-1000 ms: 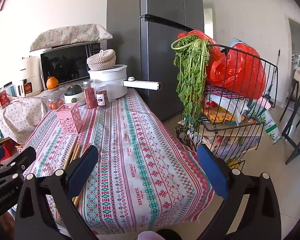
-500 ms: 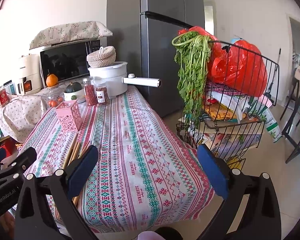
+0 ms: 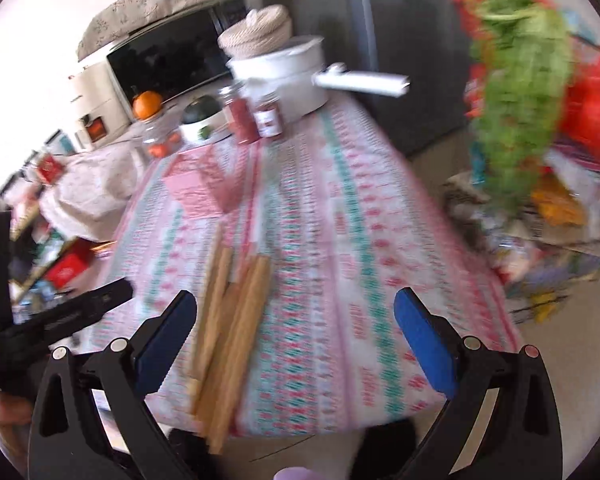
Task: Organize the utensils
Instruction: 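Lower the left tool and close it on one wooden chopstick while the right tool grasps another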
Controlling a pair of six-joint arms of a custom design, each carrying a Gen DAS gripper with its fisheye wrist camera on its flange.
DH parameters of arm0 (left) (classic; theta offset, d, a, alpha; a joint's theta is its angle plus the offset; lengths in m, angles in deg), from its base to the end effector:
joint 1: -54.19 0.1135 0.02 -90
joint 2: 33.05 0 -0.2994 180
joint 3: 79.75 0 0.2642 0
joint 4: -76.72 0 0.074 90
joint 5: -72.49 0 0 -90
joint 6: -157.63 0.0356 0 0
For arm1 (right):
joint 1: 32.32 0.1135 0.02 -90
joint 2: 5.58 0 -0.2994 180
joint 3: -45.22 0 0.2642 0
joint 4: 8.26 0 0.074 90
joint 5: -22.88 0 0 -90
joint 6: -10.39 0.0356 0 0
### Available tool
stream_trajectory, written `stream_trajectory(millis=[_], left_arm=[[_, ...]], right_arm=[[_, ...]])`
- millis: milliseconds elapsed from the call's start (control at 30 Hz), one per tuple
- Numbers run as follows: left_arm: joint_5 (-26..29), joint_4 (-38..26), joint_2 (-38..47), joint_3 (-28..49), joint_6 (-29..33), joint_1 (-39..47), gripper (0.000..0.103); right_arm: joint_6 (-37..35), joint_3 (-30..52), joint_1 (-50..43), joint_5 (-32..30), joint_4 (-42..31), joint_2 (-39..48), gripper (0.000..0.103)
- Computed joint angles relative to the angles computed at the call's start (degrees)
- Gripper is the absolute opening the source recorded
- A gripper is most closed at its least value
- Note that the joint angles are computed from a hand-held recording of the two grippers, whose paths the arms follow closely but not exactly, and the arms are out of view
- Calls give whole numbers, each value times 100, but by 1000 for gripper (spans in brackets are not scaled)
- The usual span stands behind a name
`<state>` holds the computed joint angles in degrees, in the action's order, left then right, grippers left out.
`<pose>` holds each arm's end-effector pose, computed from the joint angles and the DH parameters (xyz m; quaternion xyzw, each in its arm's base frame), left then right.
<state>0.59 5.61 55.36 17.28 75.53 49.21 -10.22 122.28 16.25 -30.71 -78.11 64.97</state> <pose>0.3205 -0.0390 0.3567 0.1448 0.9490 -0.1468 0.2386 0.1673 0.1576 0.3340 0.2379 0.8961 0.0310 0.3734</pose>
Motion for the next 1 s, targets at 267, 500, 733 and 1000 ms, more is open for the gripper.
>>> stream_trajectory(millis=[267,500,733,1000], left_arm=[[-340,-822,1690,1322,-575,-424,75],[-508,-323,2331,1450,-908,-765,54],[-791,-148,2936,2083,-1112,-1057,42],[-1715,374,2928,1809,-1082,-1423,17]], right_arm=[[-949,-339,-1955,-2189,1440,242,96],[-675,-921,-2668,-2727,1835,687,96],[-793,-522,-2494,-2265,1416,1207,96],[-788,-655,-2676,-2637,1483,1347,96]])
